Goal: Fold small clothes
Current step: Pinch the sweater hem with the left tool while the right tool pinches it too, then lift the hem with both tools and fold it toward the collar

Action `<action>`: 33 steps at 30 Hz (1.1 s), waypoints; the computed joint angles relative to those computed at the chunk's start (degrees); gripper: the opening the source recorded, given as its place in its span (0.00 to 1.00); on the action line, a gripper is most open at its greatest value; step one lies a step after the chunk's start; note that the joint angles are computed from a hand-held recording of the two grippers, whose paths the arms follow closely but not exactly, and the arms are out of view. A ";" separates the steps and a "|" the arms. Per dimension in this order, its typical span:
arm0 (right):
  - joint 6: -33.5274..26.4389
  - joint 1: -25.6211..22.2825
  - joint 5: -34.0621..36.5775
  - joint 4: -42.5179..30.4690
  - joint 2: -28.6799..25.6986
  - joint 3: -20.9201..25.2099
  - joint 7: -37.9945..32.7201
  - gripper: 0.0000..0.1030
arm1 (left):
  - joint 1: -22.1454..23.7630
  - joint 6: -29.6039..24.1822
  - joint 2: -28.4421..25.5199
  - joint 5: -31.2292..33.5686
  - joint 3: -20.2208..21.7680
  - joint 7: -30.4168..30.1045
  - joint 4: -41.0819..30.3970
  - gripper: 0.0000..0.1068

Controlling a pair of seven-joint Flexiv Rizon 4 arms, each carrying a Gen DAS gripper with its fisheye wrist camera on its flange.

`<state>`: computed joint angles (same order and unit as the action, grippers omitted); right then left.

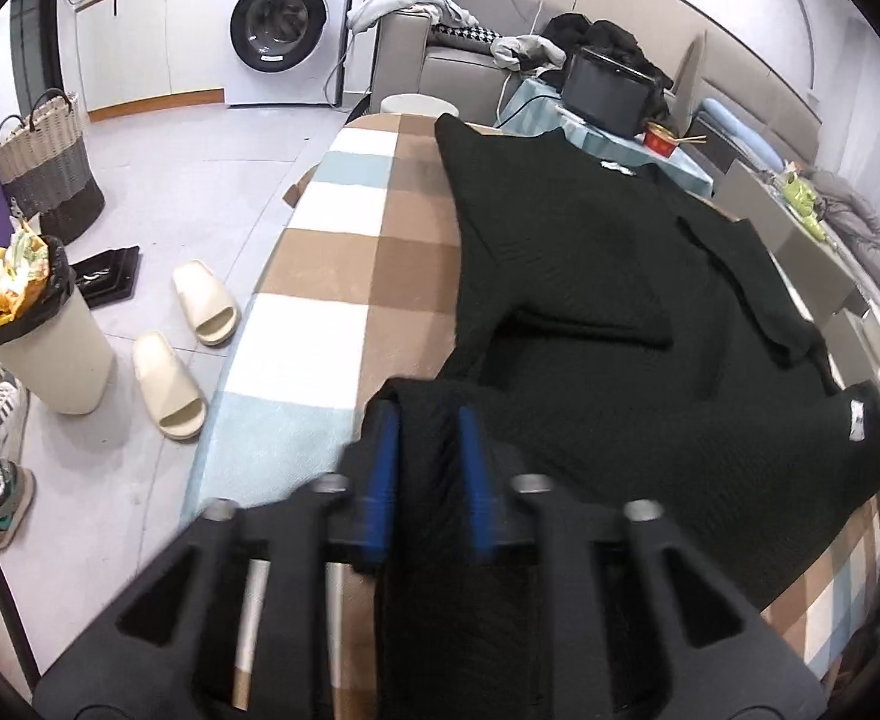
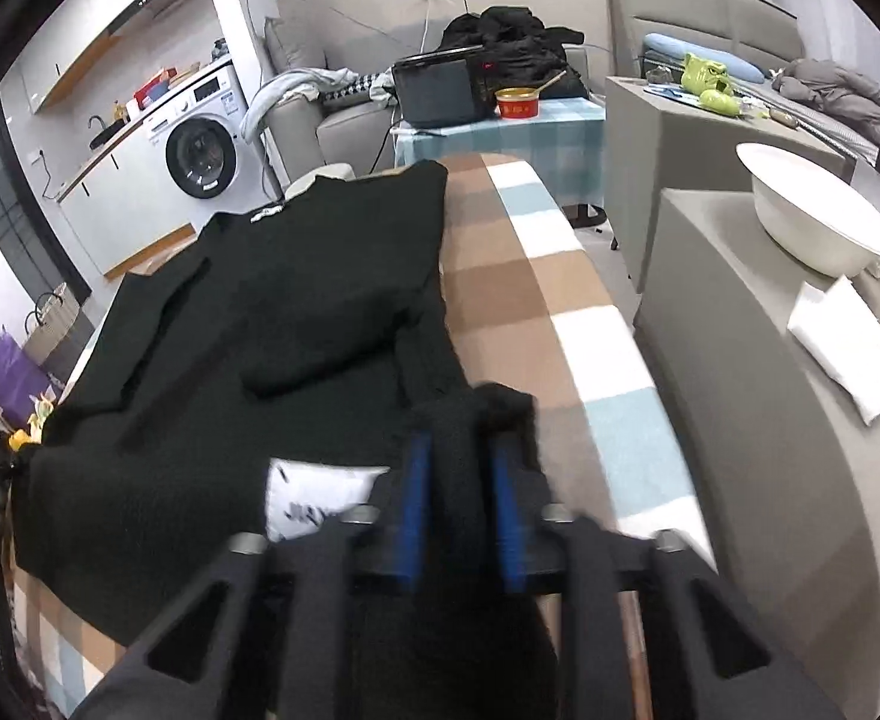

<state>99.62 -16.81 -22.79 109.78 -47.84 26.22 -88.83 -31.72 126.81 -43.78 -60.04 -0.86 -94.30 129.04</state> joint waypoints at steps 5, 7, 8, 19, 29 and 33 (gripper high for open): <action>-9.39 -10.27 -2.61 -4.69 -6.21 11.61 -4.13 0.45 | 2.79 -0.59 -2.17 1.63 -0.94 -0.53 -1.90 0.64; -13.99 -12.67 -2.34 -7.73 -10.07 16.42 -7.54 0.45 | 5.50 -1.29 -2.96 6.73 -1.39 -3.12 -2.68 0.63; -14.98 -11.87 -1.85 -8.40 -10.28 16.18 -7.98 0.45 | 6.09 -2.19 -3.35 8.27 -1.14 -3.51 -3.43 0.57; -15.75 -4.70 2.98 -7.82 -6.66 10.23 -14.03 0.15 | -2.25 -13.06 -6.04 8.25 8.32 -0.33 -9.58 0.16; -14.74 -8.14 11.58 1.59 0.07 10.28 -19.97 0.16 | -6.09 -8.50 -1.76 10.57 5.39 -8.47 0.09 0.19; -12.84 -8.97 15.04 3.22 1.36 10.63 -22.49 0.29 | -9.06 -5.81 -0.56 6.59 5.19 -10.18 3.11 0.32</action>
